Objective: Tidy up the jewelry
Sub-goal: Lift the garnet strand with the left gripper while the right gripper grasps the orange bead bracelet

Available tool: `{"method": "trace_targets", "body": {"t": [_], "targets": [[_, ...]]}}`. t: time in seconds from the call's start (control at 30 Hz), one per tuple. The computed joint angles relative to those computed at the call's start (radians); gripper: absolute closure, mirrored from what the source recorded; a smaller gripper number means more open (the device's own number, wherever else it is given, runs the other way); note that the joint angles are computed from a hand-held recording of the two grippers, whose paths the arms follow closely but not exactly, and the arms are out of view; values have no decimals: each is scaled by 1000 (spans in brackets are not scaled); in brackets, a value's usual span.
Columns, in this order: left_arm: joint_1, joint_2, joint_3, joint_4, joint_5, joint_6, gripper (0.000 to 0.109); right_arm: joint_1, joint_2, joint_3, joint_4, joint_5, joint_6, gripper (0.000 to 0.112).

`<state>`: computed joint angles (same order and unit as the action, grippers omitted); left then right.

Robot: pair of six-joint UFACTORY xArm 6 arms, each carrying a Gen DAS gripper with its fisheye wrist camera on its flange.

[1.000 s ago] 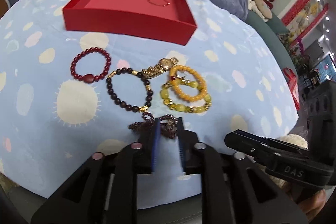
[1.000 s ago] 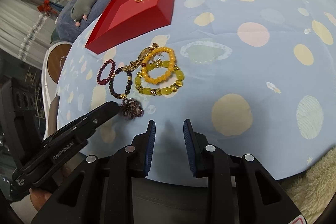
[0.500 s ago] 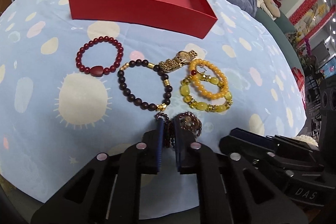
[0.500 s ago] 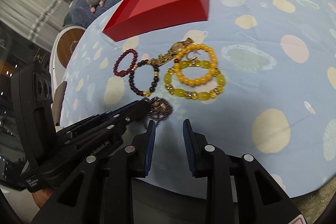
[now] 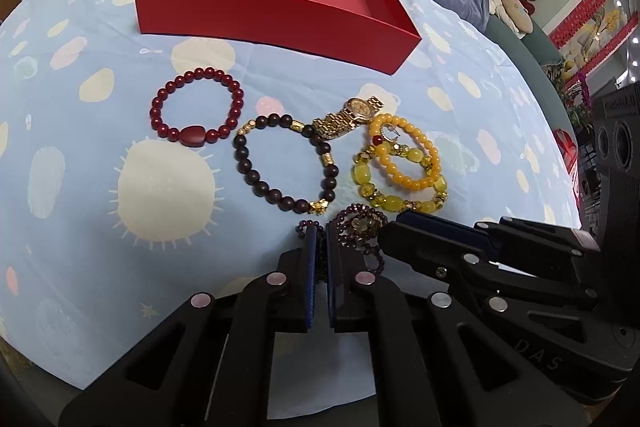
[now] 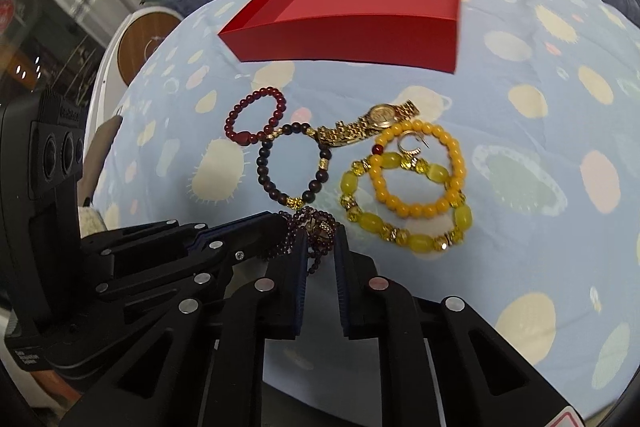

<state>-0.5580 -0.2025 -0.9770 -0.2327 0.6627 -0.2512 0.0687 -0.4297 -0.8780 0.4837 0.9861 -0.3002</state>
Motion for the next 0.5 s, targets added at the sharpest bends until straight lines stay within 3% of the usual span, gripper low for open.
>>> {"method": "trace_targets", "body": {"t": [0.3,0.4,0.47,0.5], "targets": [[28,-13,17,-8,8,1,109,-28,30,-22,13,63,-38,100],[40,-28,28,-103,10,26,108,-41,12,-1,28,75,-26,100],[38,-43,34,-117,7,24,105,-49,-1,14,45,78,-17,100],[36,-47,31,-134,14,33,96,-50,-5,18,48,79,-13,100]]}}
